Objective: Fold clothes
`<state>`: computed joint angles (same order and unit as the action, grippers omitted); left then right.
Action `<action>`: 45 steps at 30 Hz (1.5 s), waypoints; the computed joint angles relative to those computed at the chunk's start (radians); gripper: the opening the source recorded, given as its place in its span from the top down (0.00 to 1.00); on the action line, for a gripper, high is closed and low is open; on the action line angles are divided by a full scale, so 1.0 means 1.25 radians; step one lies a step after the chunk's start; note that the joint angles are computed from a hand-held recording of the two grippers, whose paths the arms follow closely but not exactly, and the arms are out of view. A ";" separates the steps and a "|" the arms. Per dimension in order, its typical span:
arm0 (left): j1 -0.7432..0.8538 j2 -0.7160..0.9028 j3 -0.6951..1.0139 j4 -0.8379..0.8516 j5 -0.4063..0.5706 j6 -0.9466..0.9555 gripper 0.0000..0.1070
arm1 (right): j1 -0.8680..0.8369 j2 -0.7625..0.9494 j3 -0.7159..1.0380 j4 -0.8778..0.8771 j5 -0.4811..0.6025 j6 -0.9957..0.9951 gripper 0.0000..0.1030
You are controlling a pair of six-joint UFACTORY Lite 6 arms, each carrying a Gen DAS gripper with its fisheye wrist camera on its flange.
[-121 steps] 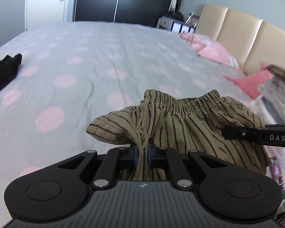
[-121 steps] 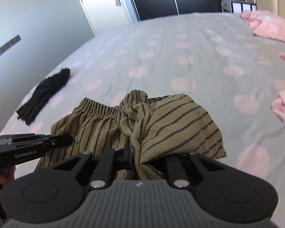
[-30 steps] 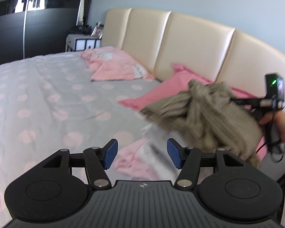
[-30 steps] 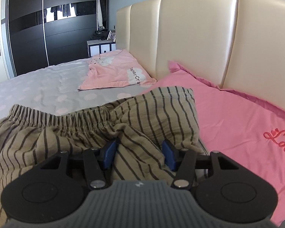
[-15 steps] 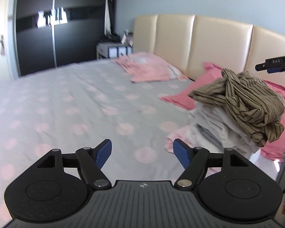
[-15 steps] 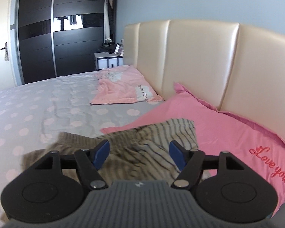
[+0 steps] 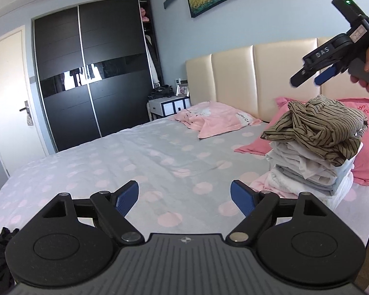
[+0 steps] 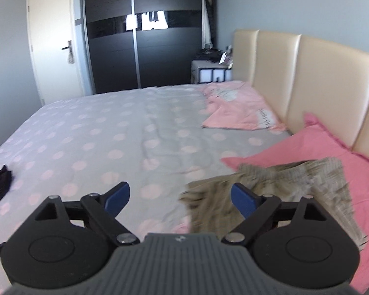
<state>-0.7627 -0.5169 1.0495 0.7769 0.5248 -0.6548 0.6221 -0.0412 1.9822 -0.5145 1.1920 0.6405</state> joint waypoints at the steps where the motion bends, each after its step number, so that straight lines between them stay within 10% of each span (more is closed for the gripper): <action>1: 0.001 -0.024 -0.018 0.007 0.004 -0.004 0.23 | 0.033 0.011 0.006 -0.002 0.007 0.024 0.11; 15: -0.080 -0.285 -0.202 0.159 0.172 -0.146 0.23 | 0.496 0.027 -0.197 -0.223 -0.016 0.462 0.04; 31: -0.601 -0.444 -0.351 0.374 0.836 -0.541 0.23 | 0.855 0.216 -0.418 -0.490 0.172 0.976 0.04; 45: -0.222 -0.435 -0.484 0.230 0.496 -0.494 0.23 | 0.791 0.279 -0.467 -0.491 0.099 1.093 0.03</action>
<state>-1.0404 -1.0609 0.4449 1.0648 1.1451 -1.2717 1.6103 0.3075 1.3985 -1.1288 1.3159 2.0073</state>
